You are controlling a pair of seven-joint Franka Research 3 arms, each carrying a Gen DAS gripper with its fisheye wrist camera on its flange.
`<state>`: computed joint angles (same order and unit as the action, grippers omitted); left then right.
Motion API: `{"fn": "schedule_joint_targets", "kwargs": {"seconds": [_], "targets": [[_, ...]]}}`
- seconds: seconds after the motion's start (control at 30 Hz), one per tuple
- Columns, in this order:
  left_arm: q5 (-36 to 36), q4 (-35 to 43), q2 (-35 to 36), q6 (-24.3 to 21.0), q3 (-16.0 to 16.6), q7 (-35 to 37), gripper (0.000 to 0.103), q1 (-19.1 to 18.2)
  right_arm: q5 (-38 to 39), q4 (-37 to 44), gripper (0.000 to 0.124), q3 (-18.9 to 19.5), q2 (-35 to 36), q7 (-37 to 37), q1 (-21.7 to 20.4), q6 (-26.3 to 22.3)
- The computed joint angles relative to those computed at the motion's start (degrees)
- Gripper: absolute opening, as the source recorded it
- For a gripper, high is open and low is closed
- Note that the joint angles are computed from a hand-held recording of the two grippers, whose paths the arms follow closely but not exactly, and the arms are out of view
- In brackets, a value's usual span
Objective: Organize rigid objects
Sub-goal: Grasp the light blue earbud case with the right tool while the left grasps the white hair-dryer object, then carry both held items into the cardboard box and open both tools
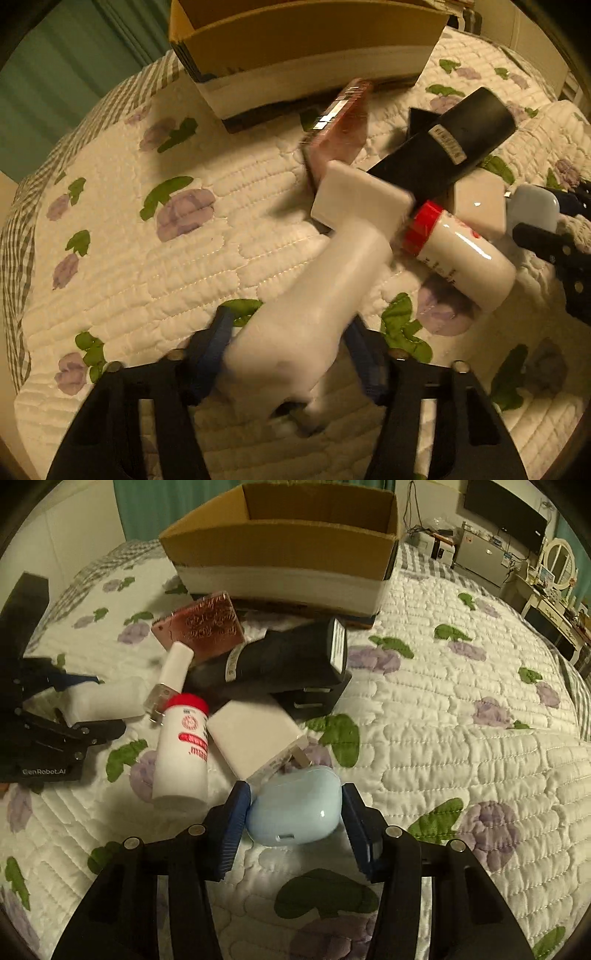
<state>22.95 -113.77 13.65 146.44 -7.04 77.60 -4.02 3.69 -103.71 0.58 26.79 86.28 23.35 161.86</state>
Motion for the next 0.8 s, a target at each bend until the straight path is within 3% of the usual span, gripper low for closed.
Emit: {"fn": "schedule_joint_targets", "kwargs": {"seconds": [0.4, 0.57, 0.8], "targets": [[-0.88, -6.65, -9.26, 9.62, -0.49, -5.38, 0.052, 0.24, -0.28, -4.35, 0.05, -0.33, -5.53, 0.09, 0.7, 6.98], [-0.43, -2.27, -8.17, 12.65, -0.12, -7.9, 0.052, 0.55, 2.04, -2.71, 0.05, 1.55, -6.92, -2.08, -0.91, 7.93], [-1.81, 7.62, -3.4, 14.21, 0.31, -9.78, 0.052, 0.71, -0.71, 7.34, 0.05, -1.19, -4.61, -1.49, 0.55, 9.33]]}}
